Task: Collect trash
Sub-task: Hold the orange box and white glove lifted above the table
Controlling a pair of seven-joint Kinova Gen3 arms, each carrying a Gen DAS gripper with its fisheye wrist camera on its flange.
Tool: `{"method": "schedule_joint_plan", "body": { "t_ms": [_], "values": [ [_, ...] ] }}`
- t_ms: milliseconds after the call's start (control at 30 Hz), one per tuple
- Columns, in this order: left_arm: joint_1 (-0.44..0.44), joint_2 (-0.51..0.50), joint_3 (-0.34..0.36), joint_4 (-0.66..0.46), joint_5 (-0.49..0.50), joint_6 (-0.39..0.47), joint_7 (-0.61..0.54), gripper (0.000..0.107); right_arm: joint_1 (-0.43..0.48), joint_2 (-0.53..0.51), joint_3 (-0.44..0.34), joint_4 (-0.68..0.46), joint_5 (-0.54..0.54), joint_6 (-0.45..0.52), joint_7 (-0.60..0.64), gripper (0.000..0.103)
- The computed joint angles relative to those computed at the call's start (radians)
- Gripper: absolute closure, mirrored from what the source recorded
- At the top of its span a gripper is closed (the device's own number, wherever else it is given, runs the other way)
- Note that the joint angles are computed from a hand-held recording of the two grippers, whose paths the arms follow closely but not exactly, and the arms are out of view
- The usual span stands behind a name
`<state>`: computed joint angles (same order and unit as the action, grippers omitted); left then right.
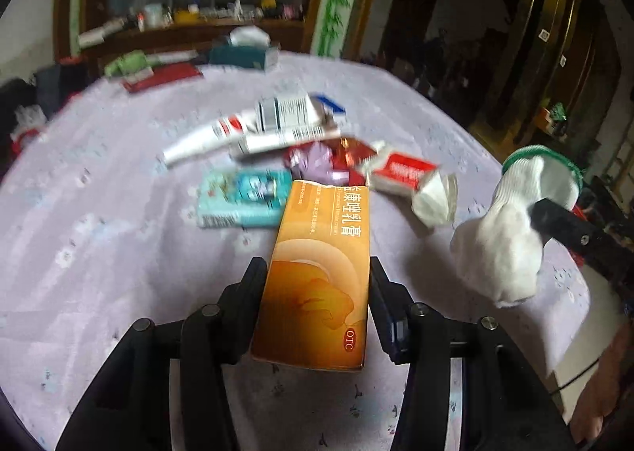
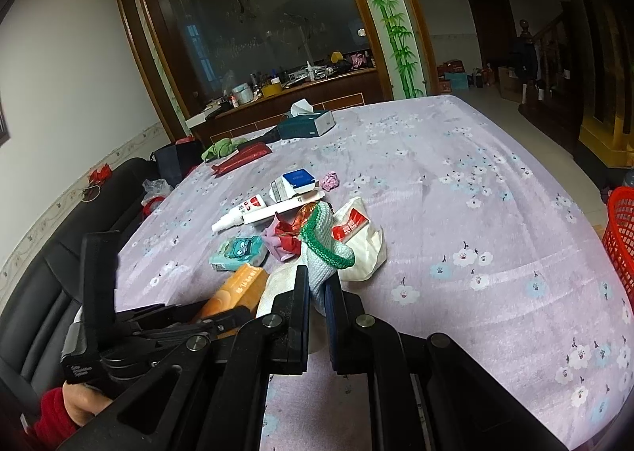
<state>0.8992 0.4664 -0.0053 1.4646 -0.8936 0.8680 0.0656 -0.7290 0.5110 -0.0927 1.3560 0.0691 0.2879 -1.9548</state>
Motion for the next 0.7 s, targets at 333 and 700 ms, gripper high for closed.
{"method": "schedule_joint_plan", "body": {
  "t_ms": [333, 700],
  "values": [
    [0.089, 0.057, -0.009, -0.087, -0.098, 0.204, 0.018, 0.059, -0.154, 0.004, 0.165, 0.003, 0.135, 0.001, -0.122, 0.095],
    [0.113, 0.082, -0.002, -0.118, -0.132, 0.282, 0.002, 0.059, -0.176, -0.001, 0.166, 0.008, 0.215, 0.011, -0.187, 0.095]
  ]
}}
